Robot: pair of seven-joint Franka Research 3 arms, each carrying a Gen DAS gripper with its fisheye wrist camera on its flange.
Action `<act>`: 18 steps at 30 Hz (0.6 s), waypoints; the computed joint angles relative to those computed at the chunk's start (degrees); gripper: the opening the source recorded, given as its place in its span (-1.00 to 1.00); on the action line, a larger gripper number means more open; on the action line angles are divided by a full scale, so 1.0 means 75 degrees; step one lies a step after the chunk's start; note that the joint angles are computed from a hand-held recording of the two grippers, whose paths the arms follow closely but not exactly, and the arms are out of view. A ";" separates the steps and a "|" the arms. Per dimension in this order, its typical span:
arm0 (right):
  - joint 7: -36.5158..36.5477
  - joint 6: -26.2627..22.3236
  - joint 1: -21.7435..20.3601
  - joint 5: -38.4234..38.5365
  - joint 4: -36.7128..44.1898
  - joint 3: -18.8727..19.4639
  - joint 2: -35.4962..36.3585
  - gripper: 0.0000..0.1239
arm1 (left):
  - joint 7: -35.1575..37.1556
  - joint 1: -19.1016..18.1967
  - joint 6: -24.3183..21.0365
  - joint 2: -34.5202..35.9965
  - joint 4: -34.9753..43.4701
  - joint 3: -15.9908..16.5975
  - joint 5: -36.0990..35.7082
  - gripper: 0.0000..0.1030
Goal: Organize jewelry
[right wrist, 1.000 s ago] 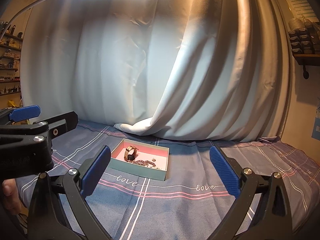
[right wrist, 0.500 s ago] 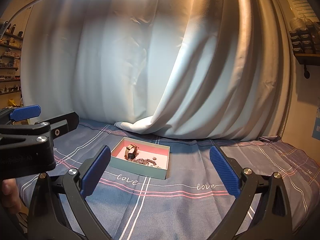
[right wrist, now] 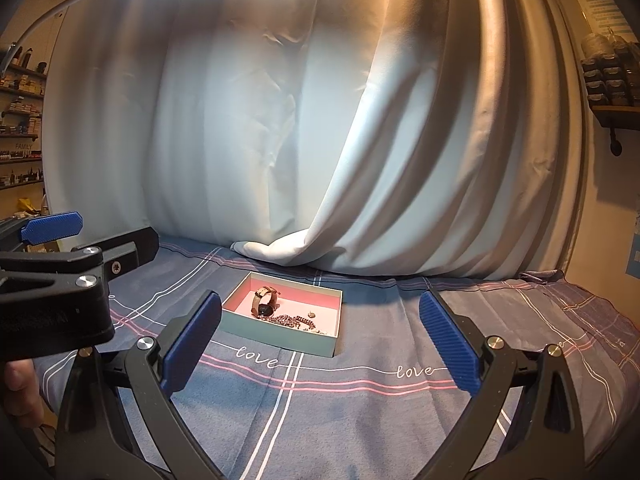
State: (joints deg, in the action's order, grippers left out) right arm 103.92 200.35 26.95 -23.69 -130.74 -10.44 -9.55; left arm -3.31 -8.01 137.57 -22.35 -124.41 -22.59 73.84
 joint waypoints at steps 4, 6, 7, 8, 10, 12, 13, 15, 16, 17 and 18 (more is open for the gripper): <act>-0.0015 0.0024 -0.0037 0.0021 0.0012 0.0038 0.0019 0.57 | 0.0032 -0.0004 0.0039 0.0008 0.0004 0.0019 -0.0008 0.88; -0.0015 0.0016 -0.0054 0.0011 0.0022 0.0051 0.0025 0.57 | 0.0031 -0.0009 0.0075 0.0014 0.0006 0.0033 -0.0038 0.88; 0.0030 0.0022 -0.0025 -0.0053 0.0034 0.0007 0.0033 0.57 | 0.0023 -0.0013 0.0151 0.0004 -0.0012 0.0059 -0.0046 0.88; 0.0012 0.0032 -0.0055 -0.0034 0.0029 0.0037 0.0031 0.57 | 0.0062 -0.0020 0.0272 0.0006 -0.0021 0.0106 -0.0077 0.88; -0.0044 0.0029 -0.0111 0.0026 0.0030 0.0111 0.0036 0.57 | 0.0179 -0.0016 0.0373 0.0044 -0.0003 0.0134 -0.0173 0.88; -0.0136 0.0048 -0.0182 0.0127 0.0008 0.0207 0.0034 0.57 | 0.0212 0.0007 0.0362 0.0076 0.0016 0.0108 -0.0201 0.88; -0.0198 0.0057 -0.0220 0.0188 0.0000 0.0256 0.0036 0.57 | 0.0214 0.0018 0.0362 0.0083 0.0020 0.0099 -0.0200 0.88; -0.0225 0.0052 -0.0225 0.0218 0.0010 0.0261 0.0048 0.57 | 0.0250 0.0020 0.0352 0.0096 0.0032 0.0085 -0.0217 0.88; -0.0199 0.0055 -0.0202 0.0180 0.0021 0.0227 0.0056 0.57 | 0.0260 0.0026 0.0312 0.0109 0.0045 0.0068 -0.0220 0.88; -0.0155 0.0049 -0.0175 0.0123 0.0023 0.0185 0.0055 0.57 | 0.0265 0.0028 0.0299 0.0126 0.0056 0.0061 -0.0215 0.88; -0.0129 0.0040 -0.0164 0.0093 0.0032 0.0166 0.0060 0.57 | 0.0275 0.0023 0.0288 0.0143 0.0069 0.0063 -0.0233 0.88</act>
